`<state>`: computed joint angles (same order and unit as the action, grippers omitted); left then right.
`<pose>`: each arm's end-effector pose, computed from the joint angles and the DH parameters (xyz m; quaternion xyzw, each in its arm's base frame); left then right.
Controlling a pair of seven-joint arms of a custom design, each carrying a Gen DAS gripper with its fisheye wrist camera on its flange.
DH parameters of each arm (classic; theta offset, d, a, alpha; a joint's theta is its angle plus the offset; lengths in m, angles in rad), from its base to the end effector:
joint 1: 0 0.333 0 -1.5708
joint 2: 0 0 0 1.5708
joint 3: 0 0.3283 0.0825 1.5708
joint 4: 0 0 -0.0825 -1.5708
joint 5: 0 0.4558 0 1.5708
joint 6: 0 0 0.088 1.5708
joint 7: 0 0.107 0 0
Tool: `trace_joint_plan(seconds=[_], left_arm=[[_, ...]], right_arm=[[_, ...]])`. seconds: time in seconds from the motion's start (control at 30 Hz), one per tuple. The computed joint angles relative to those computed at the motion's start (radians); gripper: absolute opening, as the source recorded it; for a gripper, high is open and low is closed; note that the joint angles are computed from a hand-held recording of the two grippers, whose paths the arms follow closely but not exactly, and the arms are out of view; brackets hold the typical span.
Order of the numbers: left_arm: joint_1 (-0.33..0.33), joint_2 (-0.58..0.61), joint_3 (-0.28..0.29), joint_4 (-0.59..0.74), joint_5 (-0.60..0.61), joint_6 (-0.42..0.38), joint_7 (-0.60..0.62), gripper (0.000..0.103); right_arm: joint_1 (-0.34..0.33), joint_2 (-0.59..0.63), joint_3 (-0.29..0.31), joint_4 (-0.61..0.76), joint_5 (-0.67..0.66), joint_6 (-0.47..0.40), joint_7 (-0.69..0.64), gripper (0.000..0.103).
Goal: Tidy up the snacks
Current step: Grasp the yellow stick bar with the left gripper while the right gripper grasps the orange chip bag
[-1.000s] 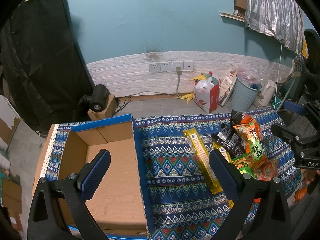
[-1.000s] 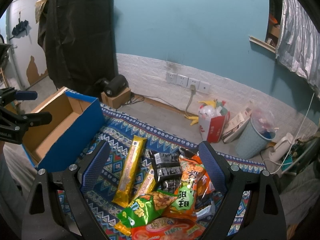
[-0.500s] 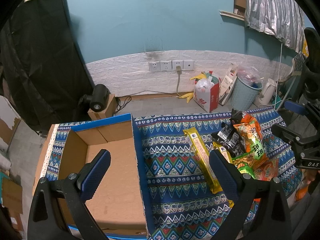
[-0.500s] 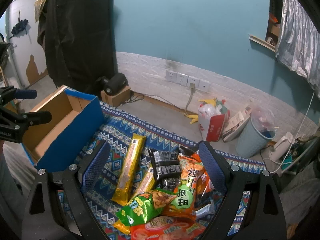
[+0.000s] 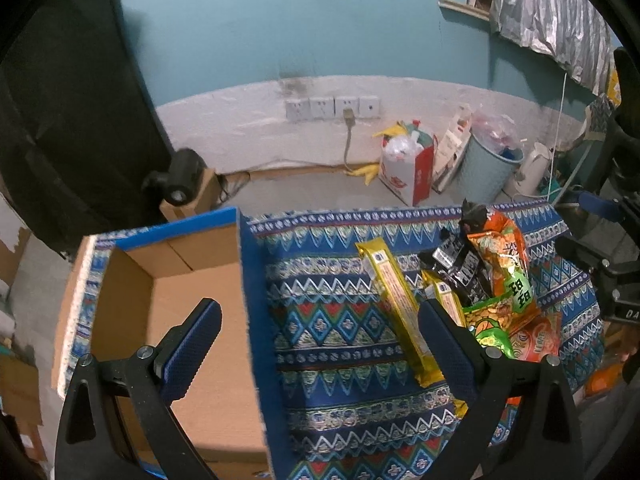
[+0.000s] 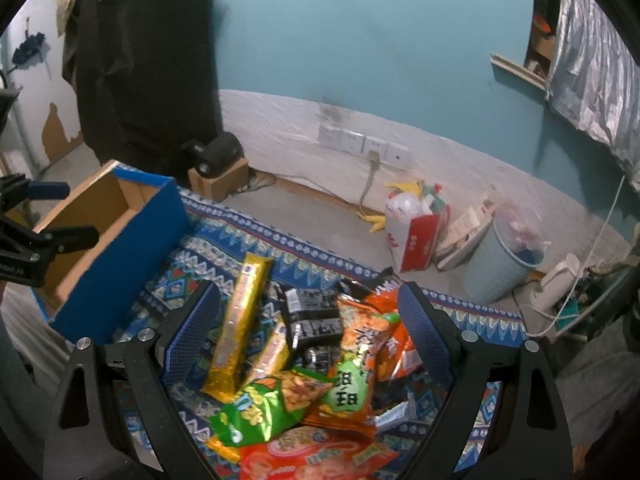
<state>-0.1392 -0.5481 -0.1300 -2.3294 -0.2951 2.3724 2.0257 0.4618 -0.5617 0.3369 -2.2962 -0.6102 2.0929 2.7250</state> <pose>0.4754 -0.1435 0.5996 -0.4548 0.8370 -0.2569 0.1630 0.3439 0.3442 0.5898 -0.6010 0.6962 -0.3340 0.2063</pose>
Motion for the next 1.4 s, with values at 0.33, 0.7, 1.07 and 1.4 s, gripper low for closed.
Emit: trace_joint_plan(seconds=[0.33,0.7,1.07,1.4], left_arm=[[-0.004,0.112,-0.044,0.044,0.042,-0.03,-0.091,0.1],[-0.026,0.234,-0.082,0.084,0.114,-0.032,-0.179,0.1],[-0.057,0.354,-0.098,0.138,0.16,-0.071,-0.265,0.1],[-0.079,0.432,-0.107,0.169,0.231,-0.099,-0.325,0.083]], right_arm=[[-0.003,-0.024,-0.067,-0.095,0.106,0.015,-0.024,0.089],[-0.011,-0.007,-0.113,-0.162,0.218,0.055,-0.074,0.082],[-0.018,-0.004,-0.139,-0.218,0.282,0.118,-0.11,0.067],[-0.026,0.002,-0.153,-0.256,0.32,0.183,-0.154,0.038]])
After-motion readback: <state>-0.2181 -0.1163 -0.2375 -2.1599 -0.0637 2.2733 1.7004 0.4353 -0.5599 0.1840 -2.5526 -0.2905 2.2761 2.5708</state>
